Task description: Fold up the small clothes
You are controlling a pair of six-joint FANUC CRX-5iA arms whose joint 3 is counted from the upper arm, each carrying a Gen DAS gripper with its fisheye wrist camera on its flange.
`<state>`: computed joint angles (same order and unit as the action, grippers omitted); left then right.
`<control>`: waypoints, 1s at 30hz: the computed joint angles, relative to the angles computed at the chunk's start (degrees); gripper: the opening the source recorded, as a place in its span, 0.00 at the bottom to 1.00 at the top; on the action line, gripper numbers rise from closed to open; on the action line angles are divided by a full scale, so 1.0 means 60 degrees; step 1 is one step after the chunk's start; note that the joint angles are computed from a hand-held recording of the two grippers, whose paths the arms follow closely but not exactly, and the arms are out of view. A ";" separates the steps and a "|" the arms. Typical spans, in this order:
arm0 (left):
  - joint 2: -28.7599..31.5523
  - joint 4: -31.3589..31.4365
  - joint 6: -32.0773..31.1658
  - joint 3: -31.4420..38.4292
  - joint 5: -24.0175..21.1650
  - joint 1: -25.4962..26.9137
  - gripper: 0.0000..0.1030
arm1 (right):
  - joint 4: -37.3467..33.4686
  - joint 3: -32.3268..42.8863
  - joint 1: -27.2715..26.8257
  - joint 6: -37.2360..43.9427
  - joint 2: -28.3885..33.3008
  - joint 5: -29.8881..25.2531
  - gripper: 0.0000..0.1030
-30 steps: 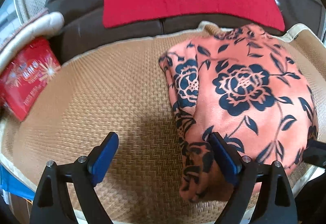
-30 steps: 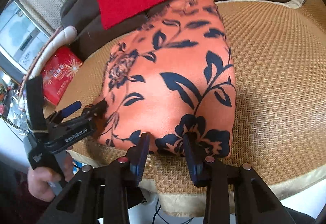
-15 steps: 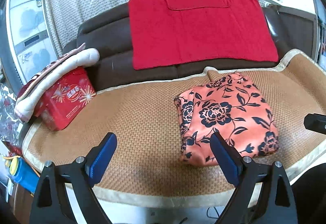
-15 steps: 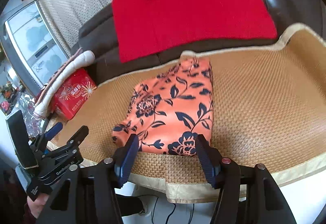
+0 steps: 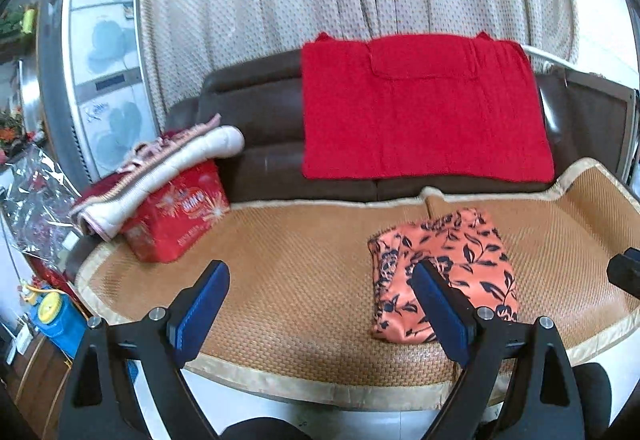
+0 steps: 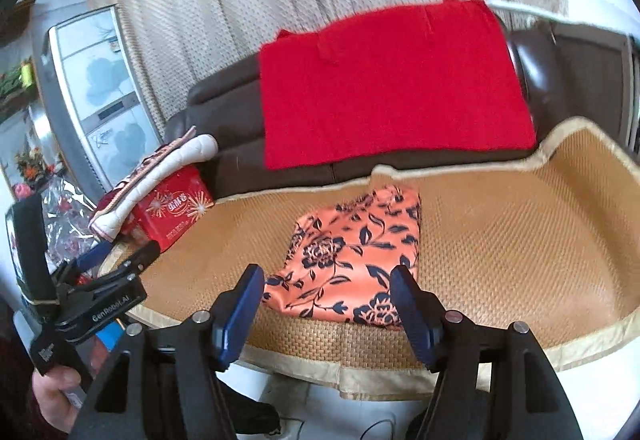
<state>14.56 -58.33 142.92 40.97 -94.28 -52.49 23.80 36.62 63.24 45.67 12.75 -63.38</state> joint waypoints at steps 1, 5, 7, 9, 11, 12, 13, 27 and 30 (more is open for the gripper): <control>0.0011 -0.0143 -0.0051 0.0122 -0.0128 -0.0100 0.90 | 0.0174 -0.0012 0.0092 -0.0025 -0.0025 0.0012 0.67; 0.0018 -0.0435 -0.0144 0.0405 -0.0379 -0.0342 0.90 | 0.0406 0.0013 0.0304 -0.0005 -0.0129 0.0043 0.68; 0.0042 -0.0589 -0.0155 0.0554 -0.0511 -0.0468 0.90 | 0.0587 -0.0059 0.0403 -0.0096 -0.0207 0.0082 0.68; 0.0090 -0.0764 -0.0201 0.0720 -0.0680 -0.0578 0.90 | 0.0670 -0.0099 0.0460 -0.0066 -0.0268 0.0069 0.68; 0.0126 -0.0909 -0.0244 0.0873 -0.0843 -0.0663 0.90 | 0.0676 -0.0047 0.0495 -0.0008 -0.0267 -0.0023 0.68; 0.0139 -0.0995 -0.0245 0.0933 -0.0913 -0.0706 0.90 | 0.0658 -0.0049 0.0504 0.0008 -0.0285 -0.0031 0.68; 0.0148 -0.1120 -0.0224 0.0996 -0.1000 -0.0771 0.90 | 0.0661 -0.0063 0.0527 -0.0005 -0.0305 -0.0022 0.68; 0.0289 -0.2381 -0.0470 0.1597 -0.1791 -0.1408 0.98 | 0.0362 0.0189 0.0651 -0.0102 -0.0325 -0.0092 0.68; 0.0256 -0.2423 -0.0532 0.1620 -0.1791 -0.1511 0.98 | 0.0435 0.0190 0.0736 -0.0150 -0.0334 -0.0110 0.68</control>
<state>16.10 -72.87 139.73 50.68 -105.03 -61.55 26.41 37.76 67.66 44.77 10.75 -64.03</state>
